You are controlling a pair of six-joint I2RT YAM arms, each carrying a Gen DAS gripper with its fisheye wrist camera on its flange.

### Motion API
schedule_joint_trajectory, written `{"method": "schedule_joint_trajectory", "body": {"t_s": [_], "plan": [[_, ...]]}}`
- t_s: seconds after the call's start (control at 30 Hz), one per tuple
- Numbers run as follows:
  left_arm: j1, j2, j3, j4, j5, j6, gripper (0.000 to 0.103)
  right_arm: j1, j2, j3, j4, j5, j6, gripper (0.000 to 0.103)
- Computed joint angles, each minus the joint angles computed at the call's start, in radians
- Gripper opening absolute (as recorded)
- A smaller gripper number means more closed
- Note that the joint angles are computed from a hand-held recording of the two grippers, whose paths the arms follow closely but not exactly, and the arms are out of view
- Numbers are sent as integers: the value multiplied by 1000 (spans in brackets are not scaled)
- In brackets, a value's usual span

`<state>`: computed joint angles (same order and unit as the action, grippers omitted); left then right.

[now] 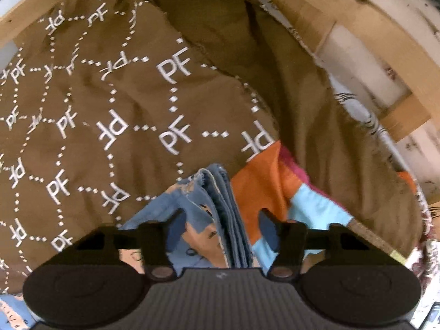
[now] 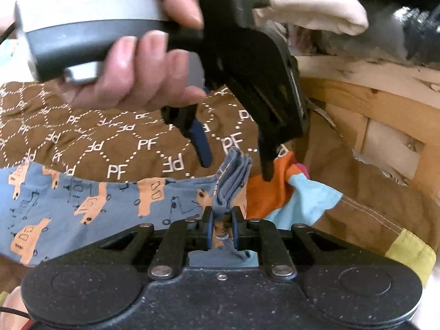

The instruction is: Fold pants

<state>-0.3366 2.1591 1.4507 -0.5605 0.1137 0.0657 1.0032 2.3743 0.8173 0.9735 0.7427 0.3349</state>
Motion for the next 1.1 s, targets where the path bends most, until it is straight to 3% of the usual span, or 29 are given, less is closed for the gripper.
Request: {"method": "schedule_joint_trajectory", "body": {"t_s": [0.03,0.1,0.2,0.27,0.53,0.63,0.87,1.1], "plan": [[19,-17,-16,-3,2,17,53,5,4,7,-2,-1,-15,14],[27,-35,-45,12,-16,18,32,15,8,14,-1,-1,-46,14],[56,-87,-102,29,-29,38,17,35,9,20,8,1,-88,14],[85,-124,-144,36,-16,55,14,51,6,17,22,-1,-115,14],[337,-309,-332,44,163,172,13,128,-11,29,69,-57,-215,14],[466,-321,-379,58,223,222,13,157,-13,78,23,-112,-230,14],[675,-209,-377,71,255,367,13,204,55,304,-206,-262,-221,14],[760,-66,-326,93,270,445,13,212,142,471,-372,-315,-208,14]]}}
